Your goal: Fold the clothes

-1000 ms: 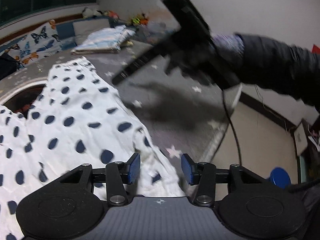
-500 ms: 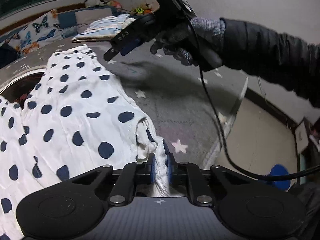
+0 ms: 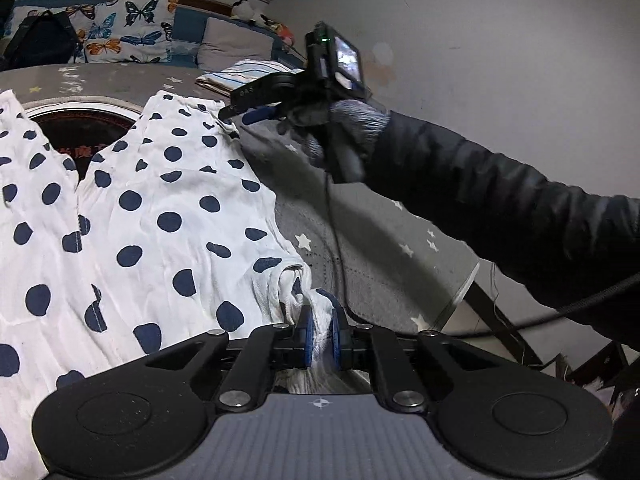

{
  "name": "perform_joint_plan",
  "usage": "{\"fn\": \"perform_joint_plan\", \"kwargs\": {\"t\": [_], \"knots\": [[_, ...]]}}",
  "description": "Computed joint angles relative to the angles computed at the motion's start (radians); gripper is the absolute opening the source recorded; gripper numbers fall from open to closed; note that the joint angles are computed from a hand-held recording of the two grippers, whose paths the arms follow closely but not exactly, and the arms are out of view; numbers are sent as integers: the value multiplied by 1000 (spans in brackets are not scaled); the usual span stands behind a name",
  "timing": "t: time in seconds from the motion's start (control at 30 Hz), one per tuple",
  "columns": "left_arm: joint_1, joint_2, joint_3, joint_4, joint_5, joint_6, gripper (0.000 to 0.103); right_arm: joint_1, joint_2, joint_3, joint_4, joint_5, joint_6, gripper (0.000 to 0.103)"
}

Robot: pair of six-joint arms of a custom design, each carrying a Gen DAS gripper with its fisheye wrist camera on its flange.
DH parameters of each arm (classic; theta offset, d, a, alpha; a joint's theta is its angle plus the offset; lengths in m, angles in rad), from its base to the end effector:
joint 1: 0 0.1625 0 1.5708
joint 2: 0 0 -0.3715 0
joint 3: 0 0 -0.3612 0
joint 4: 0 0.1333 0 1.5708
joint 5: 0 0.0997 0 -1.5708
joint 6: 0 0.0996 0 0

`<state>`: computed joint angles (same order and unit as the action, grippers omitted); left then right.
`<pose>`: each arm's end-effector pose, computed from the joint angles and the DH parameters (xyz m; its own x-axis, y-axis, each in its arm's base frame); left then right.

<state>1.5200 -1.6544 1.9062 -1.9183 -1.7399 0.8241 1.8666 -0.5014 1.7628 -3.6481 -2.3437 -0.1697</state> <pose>0.0947 -0.4328 0.3545 -0.6310 0.7745 0.0437 0.7563 0.6267 -0.1879 0.2231 -0.5133 0.0208 -0.7873 0.1631 0.5946 -0.3376 0.6929 -0.6371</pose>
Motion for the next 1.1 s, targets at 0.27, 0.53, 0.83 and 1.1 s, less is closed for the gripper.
{"fn": "perform_joint_plan", "kwargs": {"t": [0.27,0.53,0.83,1.1], "knots": [[19,16,-30,4,-29,-19,10,-15,77,-142,36,-59,-65,34],[47,14,-42,1,-47,-22,10,3,90,-189,57,-101,-54,7],[133,-15,-96,32,-136,-38,9,98,103,-304,160,-177,-52,6],[242,-32,-150,29,-239,-63,8,195,241,-596,324,-195,-74,6]]}}
